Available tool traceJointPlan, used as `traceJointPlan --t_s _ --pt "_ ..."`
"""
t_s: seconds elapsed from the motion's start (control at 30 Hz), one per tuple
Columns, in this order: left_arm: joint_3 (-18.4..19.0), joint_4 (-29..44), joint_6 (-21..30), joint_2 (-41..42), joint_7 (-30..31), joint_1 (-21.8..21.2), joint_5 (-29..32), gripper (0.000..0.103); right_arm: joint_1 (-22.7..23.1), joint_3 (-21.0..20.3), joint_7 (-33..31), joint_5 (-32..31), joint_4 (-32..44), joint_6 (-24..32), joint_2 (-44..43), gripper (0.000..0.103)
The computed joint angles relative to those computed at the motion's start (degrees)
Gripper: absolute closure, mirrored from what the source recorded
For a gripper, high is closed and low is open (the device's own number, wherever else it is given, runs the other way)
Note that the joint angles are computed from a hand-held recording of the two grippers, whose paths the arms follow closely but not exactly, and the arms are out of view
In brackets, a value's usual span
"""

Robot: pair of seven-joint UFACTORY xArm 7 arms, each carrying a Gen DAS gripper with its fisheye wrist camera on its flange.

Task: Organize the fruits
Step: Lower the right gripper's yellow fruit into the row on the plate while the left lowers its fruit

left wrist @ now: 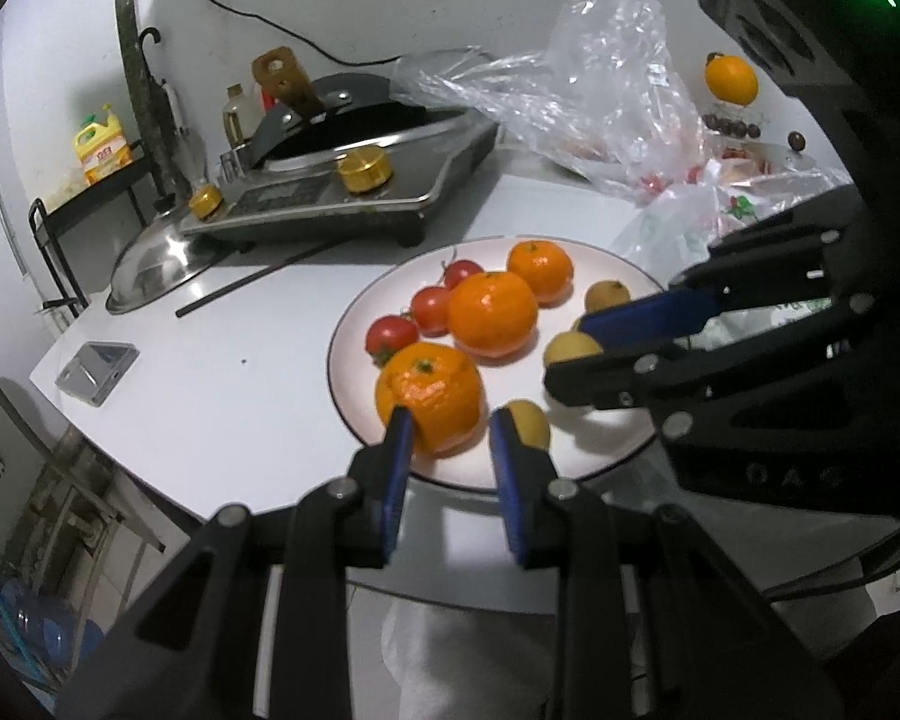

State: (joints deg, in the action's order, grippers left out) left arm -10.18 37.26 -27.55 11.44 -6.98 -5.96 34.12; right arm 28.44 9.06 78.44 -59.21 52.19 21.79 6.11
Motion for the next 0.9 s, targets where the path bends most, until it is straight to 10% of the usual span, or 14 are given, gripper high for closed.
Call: traceJointPlan --t_s 0.9 --pt "-0.1 0.0 -0.7 -0.2 -1.5 0.7 1.6 0.075 0.7 0.2 -1.6 2.0 -0.2 1.5 -0.2 0.077"
